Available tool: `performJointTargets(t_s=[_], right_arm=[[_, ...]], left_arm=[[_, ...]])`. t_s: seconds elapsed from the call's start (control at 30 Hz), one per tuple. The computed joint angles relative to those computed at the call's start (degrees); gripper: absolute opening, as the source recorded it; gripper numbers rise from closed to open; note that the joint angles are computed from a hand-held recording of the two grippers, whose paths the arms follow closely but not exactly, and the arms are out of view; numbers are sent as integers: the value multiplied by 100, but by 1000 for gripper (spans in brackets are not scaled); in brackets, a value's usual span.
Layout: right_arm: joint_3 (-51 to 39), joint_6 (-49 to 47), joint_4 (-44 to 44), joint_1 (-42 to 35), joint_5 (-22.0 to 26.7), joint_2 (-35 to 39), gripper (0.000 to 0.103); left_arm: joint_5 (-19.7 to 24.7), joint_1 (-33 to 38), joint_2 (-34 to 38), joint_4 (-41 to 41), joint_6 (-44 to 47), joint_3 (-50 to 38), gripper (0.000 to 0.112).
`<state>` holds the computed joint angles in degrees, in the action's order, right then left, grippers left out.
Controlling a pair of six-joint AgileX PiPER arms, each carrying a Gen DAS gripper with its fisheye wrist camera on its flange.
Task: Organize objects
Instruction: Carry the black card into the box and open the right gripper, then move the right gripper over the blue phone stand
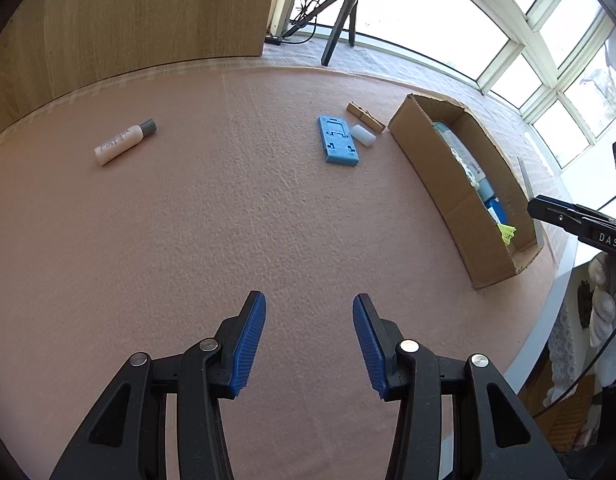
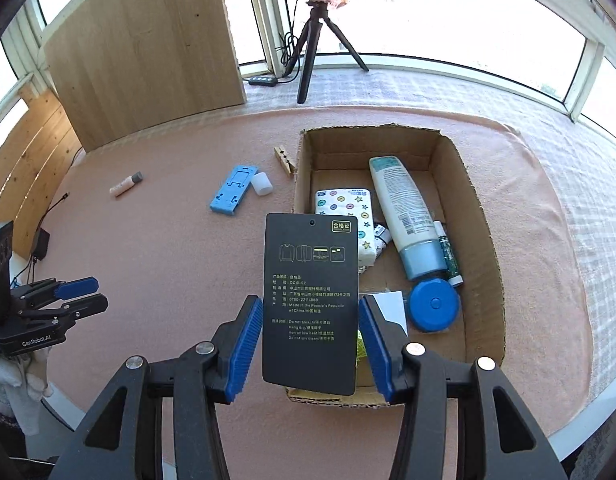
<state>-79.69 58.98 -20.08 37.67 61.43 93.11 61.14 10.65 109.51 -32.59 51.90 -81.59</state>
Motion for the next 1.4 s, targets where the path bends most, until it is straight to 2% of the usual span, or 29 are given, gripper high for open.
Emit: performJointTargets(t_s=[0.23, 0.5, 0.63, 1.07, 1.4], right_arm=[[601, 214, -186, -263, 28, -421, 45], [899, 105, -66, -426, -203, -516, 47], [876, 253, -248, -383, -170, -501, 69], [570, 385, -361, -182, -92, -363, 69], [65, 271, -149, -32, -520, -130, 69]], left_arm=[[-101, -258, -23, 1, -56, 67, 49], [-116, -310, -19, 25, -87, 74, 49], [-92, -299, -20, 46, -96, 55, 49], [-92, -169, 40, 44, -60, -4, 49], [-95, 110, 66, 95, -23, -174, 49]])
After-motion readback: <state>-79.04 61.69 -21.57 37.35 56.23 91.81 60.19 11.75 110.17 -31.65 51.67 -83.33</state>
